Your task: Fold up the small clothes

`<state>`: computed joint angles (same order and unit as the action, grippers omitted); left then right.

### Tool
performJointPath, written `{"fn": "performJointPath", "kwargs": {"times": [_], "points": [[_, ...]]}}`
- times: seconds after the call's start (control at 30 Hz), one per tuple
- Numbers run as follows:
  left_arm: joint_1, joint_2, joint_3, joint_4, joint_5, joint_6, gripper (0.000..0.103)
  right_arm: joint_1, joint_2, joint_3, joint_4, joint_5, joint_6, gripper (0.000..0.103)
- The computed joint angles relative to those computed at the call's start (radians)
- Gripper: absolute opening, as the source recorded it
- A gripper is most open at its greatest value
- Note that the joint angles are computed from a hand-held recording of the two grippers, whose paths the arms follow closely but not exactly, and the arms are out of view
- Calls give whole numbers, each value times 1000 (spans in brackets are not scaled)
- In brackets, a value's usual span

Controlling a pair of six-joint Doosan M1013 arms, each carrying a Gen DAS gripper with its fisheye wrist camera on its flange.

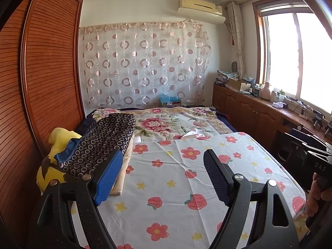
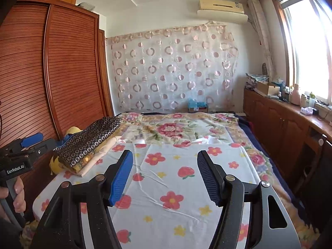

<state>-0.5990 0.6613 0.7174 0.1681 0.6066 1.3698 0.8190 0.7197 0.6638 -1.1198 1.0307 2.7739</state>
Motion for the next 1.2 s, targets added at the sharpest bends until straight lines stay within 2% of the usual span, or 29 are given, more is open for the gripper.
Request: {"fn": "performJointPath", "kwargs": {"times": [1.2], "points": [[1, -2, 7, 0, -8, 2, 81, -3, -11, 21, -6, -6, 10, 66]]}}
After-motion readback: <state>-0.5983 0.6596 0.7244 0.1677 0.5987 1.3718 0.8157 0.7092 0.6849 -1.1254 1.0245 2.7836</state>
